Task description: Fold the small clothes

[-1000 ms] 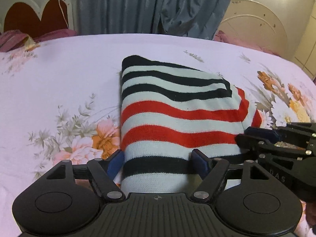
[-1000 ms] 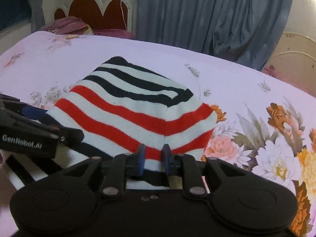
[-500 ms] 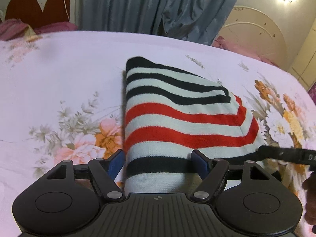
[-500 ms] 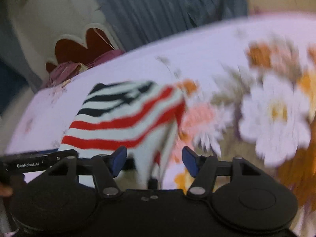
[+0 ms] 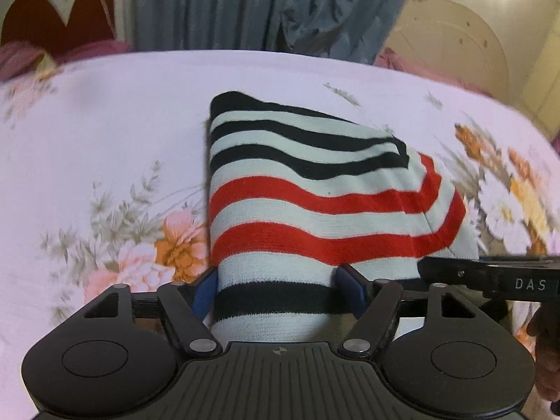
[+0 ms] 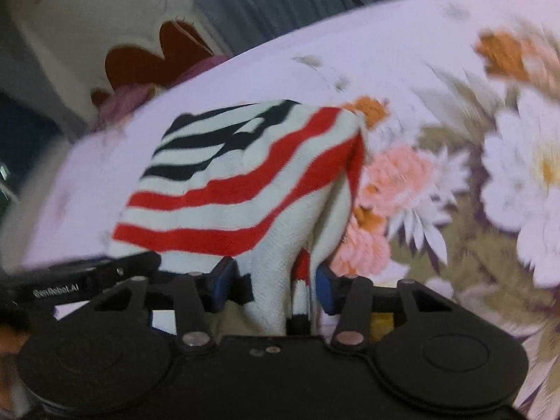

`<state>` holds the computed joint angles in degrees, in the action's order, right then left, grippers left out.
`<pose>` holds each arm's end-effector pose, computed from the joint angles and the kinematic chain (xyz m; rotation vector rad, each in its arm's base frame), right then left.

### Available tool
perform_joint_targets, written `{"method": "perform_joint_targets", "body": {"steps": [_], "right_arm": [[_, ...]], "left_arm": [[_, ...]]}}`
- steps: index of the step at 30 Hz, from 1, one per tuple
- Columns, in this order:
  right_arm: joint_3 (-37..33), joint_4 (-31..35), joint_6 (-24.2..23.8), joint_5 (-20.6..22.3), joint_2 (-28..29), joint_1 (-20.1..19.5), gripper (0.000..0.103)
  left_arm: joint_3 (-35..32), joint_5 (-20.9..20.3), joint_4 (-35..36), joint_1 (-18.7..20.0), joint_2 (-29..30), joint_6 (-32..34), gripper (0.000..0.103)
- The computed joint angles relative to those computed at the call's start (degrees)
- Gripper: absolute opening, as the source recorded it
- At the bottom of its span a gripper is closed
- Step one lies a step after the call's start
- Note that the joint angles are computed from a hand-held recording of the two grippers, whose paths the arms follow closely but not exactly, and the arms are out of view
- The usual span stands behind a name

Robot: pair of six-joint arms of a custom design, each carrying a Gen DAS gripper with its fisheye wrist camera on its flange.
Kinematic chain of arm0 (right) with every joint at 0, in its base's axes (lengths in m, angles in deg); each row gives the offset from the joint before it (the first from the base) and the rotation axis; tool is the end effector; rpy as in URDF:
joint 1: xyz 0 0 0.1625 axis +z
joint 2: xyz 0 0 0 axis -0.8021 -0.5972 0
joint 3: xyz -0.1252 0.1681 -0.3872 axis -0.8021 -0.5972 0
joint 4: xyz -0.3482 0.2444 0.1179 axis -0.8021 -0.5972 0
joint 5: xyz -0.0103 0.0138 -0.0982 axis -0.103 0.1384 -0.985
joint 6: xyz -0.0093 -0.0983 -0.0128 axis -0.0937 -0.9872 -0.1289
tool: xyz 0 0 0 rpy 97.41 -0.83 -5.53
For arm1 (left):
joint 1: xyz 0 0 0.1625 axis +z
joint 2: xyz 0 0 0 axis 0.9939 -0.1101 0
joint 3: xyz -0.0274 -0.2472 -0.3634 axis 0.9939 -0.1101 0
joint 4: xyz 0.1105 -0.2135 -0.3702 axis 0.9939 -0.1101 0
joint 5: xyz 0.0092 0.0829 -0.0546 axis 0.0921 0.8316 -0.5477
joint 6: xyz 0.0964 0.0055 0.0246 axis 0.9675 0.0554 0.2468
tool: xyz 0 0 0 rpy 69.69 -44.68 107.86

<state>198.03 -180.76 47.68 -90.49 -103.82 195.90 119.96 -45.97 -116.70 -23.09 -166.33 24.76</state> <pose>0.4486 -0.2698 -0.0068 -0.1226 -2.5367 1.0156 -0.0267 -0.4106 0.4064 0.9412 2.5048 -0.4560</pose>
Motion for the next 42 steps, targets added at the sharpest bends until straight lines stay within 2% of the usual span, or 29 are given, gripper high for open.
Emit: {"method": "perform_joint_targets", "body": {"steps": [4,8,13,15,17,20,22,26,28,30,32,35,38,42], "right_arm": [[0.15,0.28,0.17,-0.42,-0.02,0.19,0.046],[-0.09,1.24,0.04,-0.50,-0.15,-0.10,0.046],[-0.57,2.67,1.22,-0.84,-0.09,0.10,0.047],[-1.01,4.11,1.97,-1.14,-0.06,0.13,0.047],[-1.57,5.69,3.33,-1.65,0.07,0.20,0.047],[-3.48,10.70,5.92,-3.21,0.62,0.70,0.047],[-5.40,15.54,8.11,-4.97,1.29,1.34,0.046],[-11.03,29.90,13.85,-9.04,3.17,3.01,0.034],[-14.00,36.76,17.11,-10.16,3.74,3.71,0.033],[-16.53,40.78,18.78,-11.06,4.14,4.56,0.032],[-19.02,42.16,17.76,-12.00,5.06,5.35,0.032],[-23.86,39.97,12.64,-12.61,8.28,5.87,0.032],[-29.48,33.01,4.73,-11.98,13.38,5.72,0.031],[-36.51,22.61,-5.51,-7.14,20.33,4.69,0.031]], "left_arm": [[-0.11,1.05,0.40,-0.70,0.28,0.52,0.070],[-0.83,-0.02,1.06,-0.07,0.68,2.32,0.070],[-4.06,-5.00,2.52,4.19,3.22,3.27,0.081],[-6.03,-9.75,4.33,7.24,4.84,1.08,0.079],[-6.69,-12.63,4.28,9.10,5.48,1.64,0.075],[-5.37,-13.02,2.51,8.72,4.10,6.03,0.063],[-3.43,-11.67,0.55,7.09,2.37,9.26,0.056],[-1.36,-8.91,-1.56,3.97,0.36,12.93,0.050],[-1.92,-9.57,-1.39,3.39,-0.02,14.78,0.047],[-3.71,-11.78,0.15,4.03,-0.18,16.17,0.045],[-5.52,-12.87,0.94,4.69,-0.58,18.21,0.045],[-9.31,-12.45,2.19,6.81,-0.76,21.83,0.045],[-15.25,-12.40,3.14,11.99,0.96,25.63,0.045],[-22.51,-12.83,3.79,19.65,3.53,30.53,0.045]]}}
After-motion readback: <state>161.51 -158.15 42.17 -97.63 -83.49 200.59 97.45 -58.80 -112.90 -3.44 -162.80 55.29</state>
